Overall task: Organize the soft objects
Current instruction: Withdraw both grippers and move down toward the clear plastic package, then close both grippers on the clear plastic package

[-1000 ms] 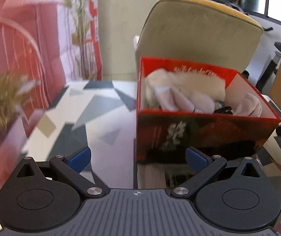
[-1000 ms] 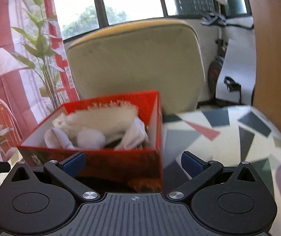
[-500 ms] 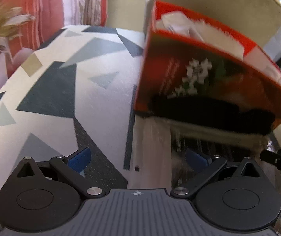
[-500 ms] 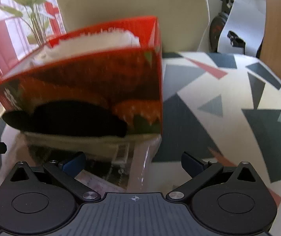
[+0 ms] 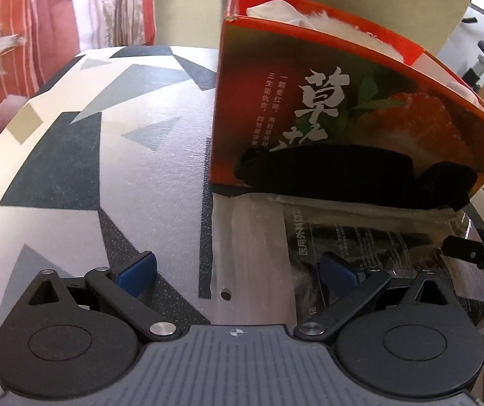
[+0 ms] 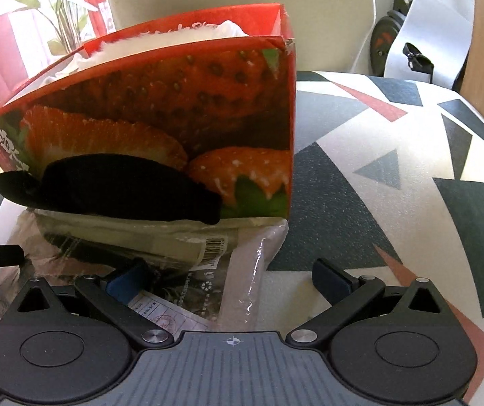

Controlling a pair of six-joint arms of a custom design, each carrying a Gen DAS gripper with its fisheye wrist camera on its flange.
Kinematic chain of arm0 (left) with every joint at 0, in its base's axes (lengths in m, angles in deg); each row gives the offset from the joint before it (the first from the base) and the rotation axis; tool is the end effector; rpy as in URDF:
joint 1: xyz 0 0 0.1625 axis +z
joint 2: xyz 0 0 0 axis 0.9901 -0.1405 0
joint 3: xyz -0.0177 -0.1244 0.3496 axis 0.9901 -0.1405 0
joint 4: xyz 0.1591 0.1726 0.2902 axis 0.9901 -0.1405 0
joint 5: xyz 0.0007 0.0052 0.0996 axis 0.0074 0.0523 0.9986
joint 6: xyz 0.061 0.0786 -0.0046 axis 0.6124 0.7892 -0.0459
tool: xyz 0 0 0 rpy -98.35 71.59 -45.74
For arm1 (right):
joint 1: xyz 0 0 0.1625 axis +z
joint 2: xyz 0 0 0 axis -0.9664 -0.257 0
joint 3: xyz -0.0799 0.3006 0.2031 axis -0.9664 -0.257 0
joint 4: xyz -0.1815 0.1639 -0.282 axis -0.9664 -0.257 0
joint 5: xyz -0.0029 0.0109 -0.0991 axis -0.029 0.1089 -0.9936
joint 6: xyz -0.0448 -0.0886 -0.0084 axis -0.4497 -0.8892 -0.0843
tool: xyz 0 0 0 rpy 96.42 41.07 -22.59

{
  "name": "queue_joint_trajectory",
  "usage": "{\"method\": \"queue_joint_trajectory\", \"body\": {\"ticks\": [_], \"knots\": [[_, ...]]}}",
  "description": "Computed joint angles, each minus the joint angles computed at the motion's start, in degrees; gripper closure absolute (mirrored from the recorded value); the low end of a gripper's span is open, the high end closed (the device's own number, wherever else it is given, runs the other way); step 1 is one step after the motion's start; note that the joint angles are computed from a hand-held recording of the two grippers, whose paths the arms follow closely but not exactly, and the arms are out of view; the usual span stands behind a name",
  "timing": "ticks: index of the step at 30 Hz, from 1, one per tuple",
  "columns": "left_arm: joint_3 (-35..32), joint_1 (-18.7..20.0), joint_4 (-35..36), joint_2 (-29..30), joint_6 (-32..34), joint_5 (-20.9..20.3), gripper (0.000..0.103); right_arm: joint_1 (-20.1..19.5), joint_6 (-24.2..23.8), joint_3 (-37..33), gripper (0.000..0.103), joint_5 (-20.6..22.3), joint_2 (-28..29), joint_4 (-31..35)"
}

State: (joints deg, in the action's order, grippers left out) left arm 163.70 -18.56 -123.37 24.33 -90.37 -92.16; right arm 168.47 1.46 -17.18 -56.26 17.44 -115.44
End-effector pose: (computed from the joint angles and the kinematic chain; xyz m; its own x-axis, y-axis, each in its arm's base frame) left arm -0.0394 -0.5643 0.1160 -0.7398 -0.3498 -0.5747 0.1852 0.7153 -0.6738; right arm 0.1486 -0.6893 -0.0495 -0.7635 -0.4311 0.4809 -0.6057 0.7363 -0.3016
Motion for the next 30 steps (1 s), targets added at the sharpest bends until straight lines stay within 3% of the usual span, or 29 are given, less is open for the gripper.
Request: {"method": "queue_joint_trajectory", "body": {"ticks": [5,9,11,16,19,25,30], "knots": [[-2.1,0.5,4.4,-0.1,-1.8,0.0,0.000,0.2,0.3,-2.0,0.000,-0.5,0.2,3.1],[-5.3,0.8,16.0,-1.5,-8.2,-0.5,0.000,0.6,0.9,-4.7,0.000,-1.5,0.9,6.4],[-7.1,1.4,19.2,-1.8,-7.5,-2.0,0.000,1.1,1.0,-6.0,0.000,-2.8,1.5,7.6],[-8.7,2.2,19.2,-1.8,-4.6,-5.1,0.000,1.9,0.0,-10.5,0.000,-3.9,3.3,12.4],[-7.2,2.3,16.6,-2.5,-1.7,-9.2,0.001,2.1,0.0,-12.3,0.000,-3.7,3.7,15.5],[-3.9,1.5,13.0,-3.5,0.7,-12.3,0.008,2.0,-0.9,-10.9,0.002,-0.7,1.5,20.9],[-1.0,2.3,14.0,-7.7,-0.8,-17.2,0.031,1.8,-0.2,-10.1,0.018,1.1,-0.6,25.7]]}}
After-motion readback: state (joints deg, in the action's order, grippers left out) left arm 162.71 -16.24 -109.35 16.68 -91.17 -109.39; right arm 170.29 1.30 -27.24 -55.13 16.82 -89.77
